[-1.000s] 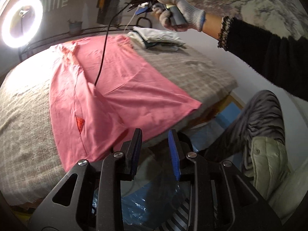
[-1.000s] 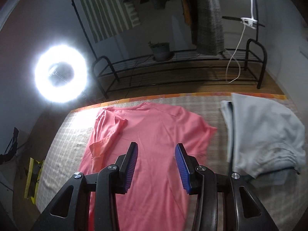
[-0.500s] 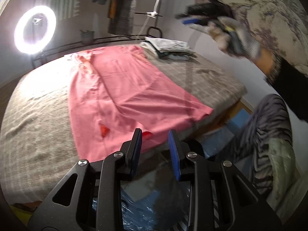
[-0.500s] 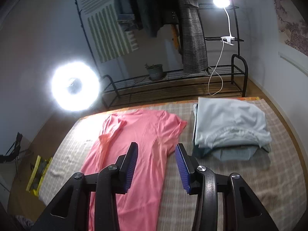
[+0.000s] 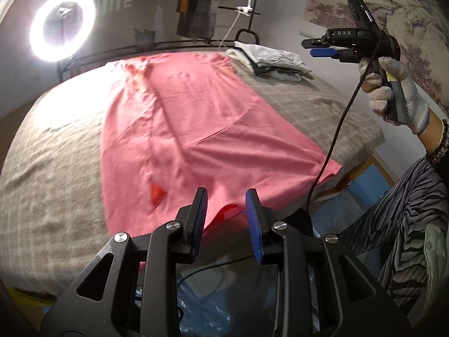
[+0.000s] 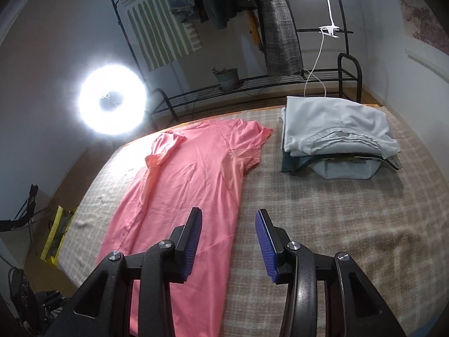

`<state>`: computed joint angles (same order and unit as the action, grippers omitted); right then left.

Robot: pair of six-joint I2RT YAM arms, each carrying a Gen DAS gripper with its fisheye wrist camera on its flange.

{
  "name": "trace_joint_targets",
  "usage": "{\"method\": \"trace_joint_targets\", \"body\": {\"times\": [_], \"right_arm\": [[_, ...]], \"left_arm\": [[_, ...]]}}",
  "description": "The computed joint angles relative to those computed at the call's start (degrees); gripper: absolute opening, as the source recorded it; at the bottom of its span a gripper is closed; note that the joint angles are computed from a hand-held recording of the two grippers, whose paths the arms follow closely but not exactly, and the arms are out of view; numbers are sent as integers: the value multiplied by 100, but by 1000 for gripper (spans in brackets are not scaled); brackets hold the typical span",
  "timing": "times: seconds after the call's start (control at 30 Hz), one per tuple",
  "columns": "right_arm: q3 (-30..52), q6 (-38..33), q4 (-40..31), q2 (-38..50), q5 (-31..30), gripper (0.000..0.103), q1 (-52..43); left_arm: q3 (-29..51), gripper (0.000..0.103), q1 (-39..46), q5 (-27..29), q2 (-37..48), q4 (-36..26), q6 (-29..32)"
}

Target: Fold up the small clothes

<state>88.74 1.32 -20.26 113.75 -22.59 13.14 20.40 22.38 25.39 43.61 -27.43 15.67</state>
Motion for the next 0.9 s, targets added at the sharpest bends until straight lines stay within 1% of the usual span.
{"method": "trace_joint_targets", "body": {"times": [0.13, 0.27, 0.4, 0.5, 0.6, 0.77, 0.8, 0.87, 0.9], "right_arm": [[-260, -119, 123, -197, -24, 42, -148], [-408, -128, 221, -352, -225, 42, -408], [-520, -104, 342, -495, -563, 42, -764], [-561, -38, 452, -564, -1101, 42, -1193], [-654, -1, 595, -665, -1466, 42, -1618], [-534, 178, 528, -490, -1629, 43, -2091], [-477, 181, 482, -425, -1645, 43, -2128], [-354, 166, 383, -293, -1653, 43, -2143], [-301, 146, 335, -236, -1655, 43, -2127]], "left_arm": [[12, 28, -1299, -717, 391, 845, -926], [186, 28, -2447, -1198, 1311, 1774, -1596], [391, 28, -3392, -1632, 2242, 2525, -1959], [576, 28, -3864, -1719, 2914, 2933, -2189], [667, 28, -4303, -1794, 3322, 3207, -2304], [938, 29, -4884, -2160, 3901, 3258, -2238], [1000, 34, -4917, -2167, 4013, 3249, -2238], [1095, 39, -4954, -2163, 4211, 3281, -2296], [1131, 40, -4973, -2188, 4286, 3280, -2271]]}}
